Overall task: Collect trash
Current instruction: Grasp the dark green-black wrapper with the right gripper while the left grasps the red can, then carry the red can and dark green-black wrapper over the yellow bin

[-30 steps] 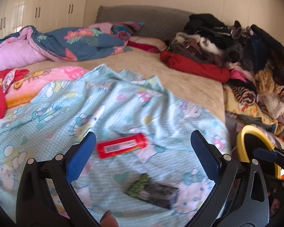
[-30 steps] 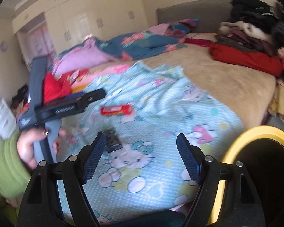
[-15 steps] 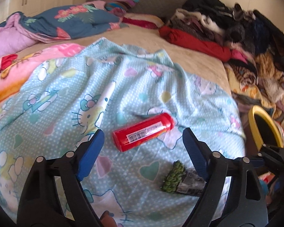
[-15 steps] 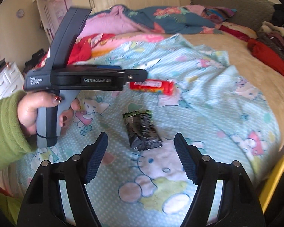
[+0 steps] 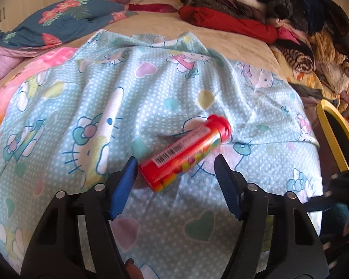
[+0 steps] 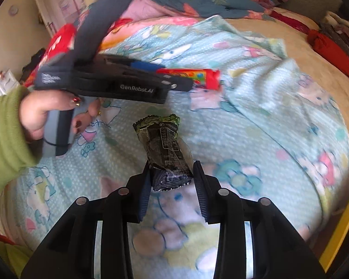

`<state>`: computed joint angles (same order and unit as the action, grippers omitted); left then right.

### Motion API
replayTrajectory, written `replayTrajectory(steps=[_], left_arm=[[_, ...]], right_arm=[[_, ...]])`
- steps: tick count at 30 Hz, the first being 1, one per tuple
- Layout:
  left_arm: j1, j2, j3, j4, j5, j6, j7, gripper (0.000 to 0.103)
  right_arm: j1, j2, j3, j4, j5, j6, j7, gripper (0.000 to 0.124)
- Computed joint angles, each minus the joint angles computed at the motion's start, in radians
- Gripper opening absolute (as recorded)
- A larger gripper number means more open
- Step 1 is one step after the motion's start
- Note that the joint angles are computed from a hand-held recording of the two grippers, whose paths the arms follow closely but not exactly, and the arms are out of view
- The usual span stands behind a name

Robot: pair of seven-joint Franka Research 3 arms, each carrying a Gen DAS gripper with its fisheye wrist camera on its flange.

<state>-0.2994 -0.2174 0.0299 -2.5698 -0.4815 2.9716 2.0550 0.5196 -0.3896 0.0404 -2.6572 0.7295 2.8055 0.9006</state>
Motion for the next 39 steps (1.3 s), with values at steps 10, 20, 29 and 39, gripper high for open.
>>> replayTrajectory(steps=[10,20,29,39], left_arm=[[0.001,0.017,-0.038,0.013,0.054,-0.003,-0.035,0.037],[-0.071,-0.017,-0.039,-0.019,-0.001,0.044,-0.084,0.027],[-0.155,-0.044,-0.003,-0.044,0.042,0.099,-0.202,0.024],[-0.237,-0.073,0.021,-0.055,0.114,0.119,-0.304,0.024]], right_arm=[[-0.042,-0.175,-0.096,-0.079,0.077,-0.024,0.025,0.033],[-0.064,-0.218,-0.109,-0.096,0.097,-0.006,0.037,0.033],[-0.083,-0.27,-0.13,-0.122,0.095,0.005,0.046,0.033],[-0.141,-0.348,-0.159,-0.16,0.059,-0.001,0.08,0.033]])
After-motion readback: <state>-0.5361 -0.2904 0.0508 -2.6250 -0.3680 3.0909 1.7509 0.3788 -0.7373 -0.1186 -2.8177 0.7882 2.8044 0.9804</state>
